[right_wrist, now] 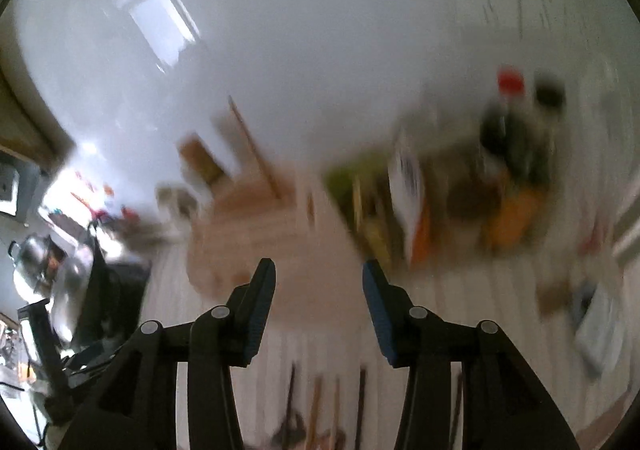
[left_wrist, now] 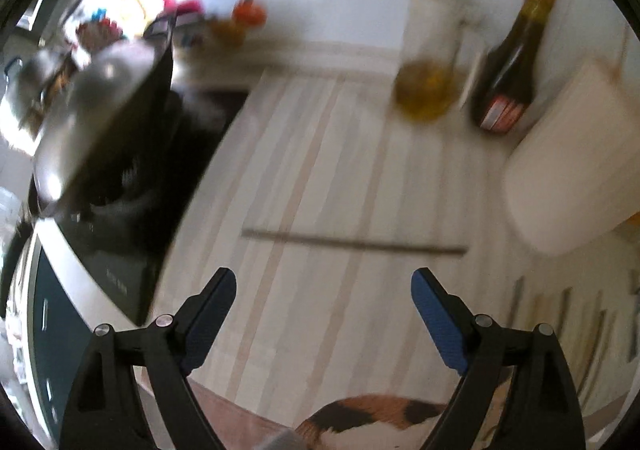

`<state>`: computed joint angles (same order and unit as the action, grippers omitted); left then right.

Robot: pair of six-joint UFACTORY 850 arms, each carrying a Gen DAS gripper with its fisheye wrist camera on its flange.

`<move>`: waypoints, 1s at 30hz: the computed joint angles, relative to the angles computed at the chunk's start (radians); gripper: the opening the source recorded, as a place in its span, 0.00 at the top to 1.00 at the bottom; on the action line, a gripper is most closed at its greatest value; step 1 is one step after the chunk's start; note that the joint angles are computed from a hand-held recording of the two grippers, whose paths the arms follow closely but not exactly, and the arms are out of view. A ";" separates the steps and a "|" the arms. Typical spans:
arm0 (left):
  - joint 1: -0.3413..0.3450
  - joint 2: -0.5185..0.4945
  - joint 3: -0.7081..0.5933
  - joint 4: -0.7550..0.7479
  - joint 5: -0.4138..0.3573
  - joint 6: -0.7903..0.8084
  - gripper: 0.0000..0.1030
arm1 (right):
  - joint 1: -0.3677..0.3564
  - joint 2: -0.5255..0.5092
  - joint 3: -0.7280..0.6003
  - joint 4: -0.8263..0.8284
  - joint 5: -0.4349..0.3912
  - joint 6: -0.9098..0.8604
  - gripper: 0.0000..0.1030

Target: Organize utensils

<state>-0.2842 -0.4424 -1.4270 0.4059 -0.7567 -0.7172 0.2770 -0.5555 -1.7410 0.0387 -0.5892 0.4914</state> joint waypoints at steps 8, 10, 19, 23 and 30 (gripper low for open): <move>-0.069 -0.134 -0.030 0.175 0.020 0.263 0.14 | 0.011 -0.082 0.113 0.143 -0.102 -0.036 0.54; -0.072 -0.177 -0.068 0.144 0.039 0.400 0.14 | 0.009 -0.099 0.129 0.170 -0.117 -0.043 0.54; -0.077 -0.288 -0.199 0.052 0.045 0.753 0.21 | -0.004 -0.142 0.119 0.273 -0.156 -0.030 0.54; -0.065 -0.321 -0.264 -0.071 0.014 0.889 0.41 | -0.005 -0.156 0.103 0.273 -0.162 0.008 0.54; -0.048 -0.385 -0.390 -0.293 -0.121 0.955 0.87 | -0.022 -0.143 0.121 0.299 -0.165 0.035 0.54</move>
<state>-0.3326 -0.8276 -1.8168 0.1133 -0.8774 0.2379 0.2549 -0.6990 -1.6198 0.3380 -0.7546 0.5267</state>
